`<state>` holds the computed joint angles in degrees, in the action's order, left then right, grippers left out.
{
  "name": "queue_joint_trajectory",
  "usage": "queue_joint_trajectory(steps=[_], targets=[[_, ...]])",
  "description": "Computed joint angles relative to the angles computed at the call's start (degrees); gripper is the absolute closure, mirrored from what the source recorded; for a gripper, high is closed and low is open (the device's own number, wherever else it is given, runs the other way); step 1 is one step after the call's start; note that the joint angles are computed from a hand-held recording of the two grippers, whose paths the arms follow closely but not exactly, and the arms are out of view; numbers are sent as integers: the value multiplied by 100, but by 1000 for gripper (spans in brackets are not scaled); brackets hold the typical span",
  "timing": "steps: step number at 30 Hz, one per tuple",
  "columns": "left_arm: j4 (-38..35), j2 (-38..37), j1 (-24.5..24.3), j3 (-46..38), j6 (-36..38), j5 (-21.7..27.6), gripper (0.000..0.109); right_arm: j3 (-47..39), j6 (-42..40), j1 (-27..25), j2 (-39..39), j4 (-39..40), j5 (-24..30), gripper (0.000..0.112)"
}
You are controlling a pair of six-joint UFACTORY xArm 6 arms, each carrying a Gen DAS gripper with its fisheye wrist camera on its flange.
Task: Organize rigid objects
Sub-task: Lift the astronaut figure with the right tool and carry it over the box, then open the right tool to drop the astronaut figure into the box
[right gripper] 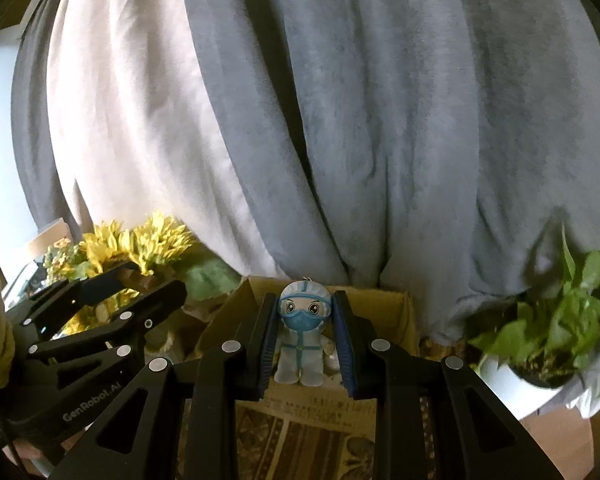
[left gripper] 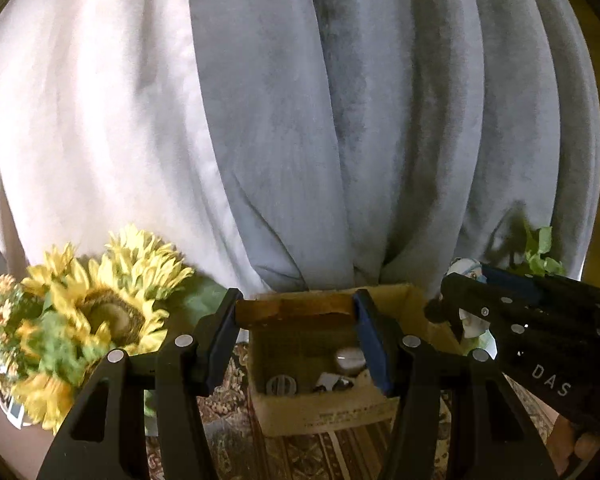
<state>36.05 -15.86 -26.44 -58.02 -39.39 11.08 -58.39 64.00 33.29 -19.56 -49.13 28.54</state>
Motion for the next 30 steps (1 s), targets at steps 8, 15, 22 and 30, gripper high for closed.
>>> queue_joint_trajectory(steps=[8, 15, 22, 30], targets=[[-1075, 819, -66, -808, 1061, 354, 53, -411, -734, -382, 560, 663, -260, 84], [-1996, 1542, -128, -1492, 1996, 883, 53, -733, -1744, -639, 1105, 1700, -203, 84], [-2777, 2174, -138, -2064, 2714, 1388, 53, -983, -2564, -802, 1572, 2612, -25, 84], [-3426, 2717, -114, -2652, 3345, 2215, 53, -1340, -3357, -835, 2068, 3431, 533, 84]])
